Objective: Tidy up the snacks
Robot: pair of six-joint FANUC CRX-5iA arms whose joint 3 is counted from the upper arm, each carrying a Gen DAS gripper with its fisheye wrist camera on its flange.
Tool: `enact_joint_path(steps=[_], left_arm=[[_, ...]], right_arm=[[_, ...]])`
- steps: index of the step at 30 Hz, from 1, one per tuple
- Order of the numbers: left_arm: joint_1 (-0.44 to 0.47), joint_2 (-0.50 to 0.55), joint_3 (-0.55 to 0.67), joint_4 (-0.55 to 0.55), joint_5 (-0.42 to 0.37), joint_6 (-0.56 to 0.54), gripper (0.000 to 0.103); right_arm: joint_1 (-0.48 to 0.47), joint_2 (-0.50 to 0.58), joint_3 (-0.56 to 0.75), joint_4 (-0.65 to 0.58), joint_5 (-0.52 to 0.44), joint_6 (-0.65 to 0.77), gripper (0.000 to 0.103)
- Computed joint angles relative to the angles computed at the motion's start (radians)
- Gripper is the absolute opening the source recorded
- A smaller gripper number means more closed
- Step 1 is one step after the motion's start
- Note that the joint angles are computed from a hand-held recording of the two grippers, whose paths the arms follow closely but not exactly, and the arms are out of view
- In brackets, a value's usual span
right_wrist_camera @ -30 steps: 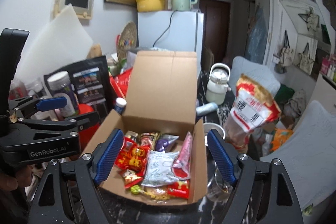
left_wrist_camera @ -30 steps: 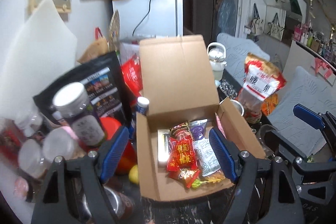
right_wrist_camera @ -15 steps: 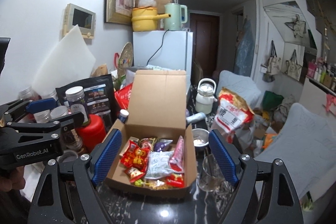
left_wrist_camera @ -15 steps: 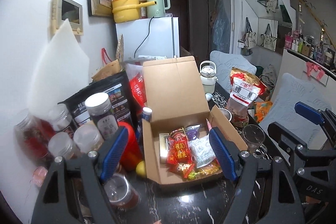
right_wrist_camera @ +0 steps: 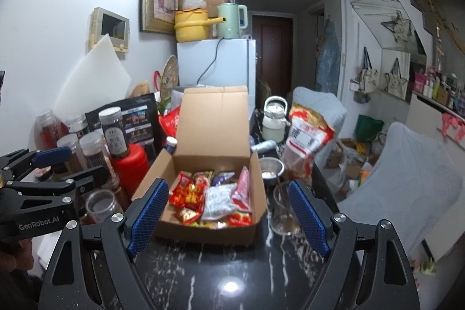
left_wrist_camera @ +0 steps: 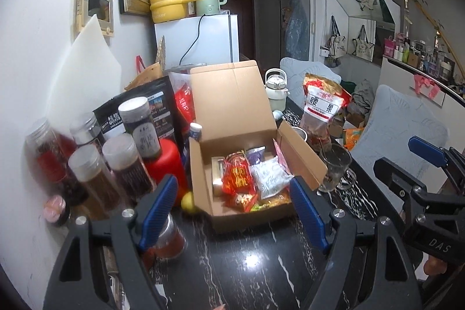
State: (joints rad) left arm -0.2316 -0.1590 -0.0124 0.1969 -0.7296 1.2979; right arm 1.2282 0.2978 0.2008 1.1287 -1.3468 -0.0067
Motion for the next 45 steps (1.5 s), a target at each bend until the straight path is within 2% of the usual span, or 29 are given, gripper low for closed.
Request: enact_joint_path(steps=[8,14,29,45], left_arm=[[0.001,-0.026,-0.079,0.034,0.018,-0.013,0.079],[-0.001,-0.027,-0.103,0.030,0.010,-0.004,0.079],[-0.007,-0.010,-0.092,-0.015,-0.010,0.034,0.079],[-0.014,-0.004,-0.085,-0.012,-0.019,0.024,0.079]], right_arm=[[0.037,-0.004,-0.033,-0.056,-0.052,-0.058,0.085],[0.052,-0.017,-0.061,-0.091,-0.048,-0.097,0.085],[0.050,-0.019,-0.069,-0.134,-0.026,-0.091,0.085],[0.044,-0.017,-0.064,-0.149,-0.023,-0.083,0.085]])
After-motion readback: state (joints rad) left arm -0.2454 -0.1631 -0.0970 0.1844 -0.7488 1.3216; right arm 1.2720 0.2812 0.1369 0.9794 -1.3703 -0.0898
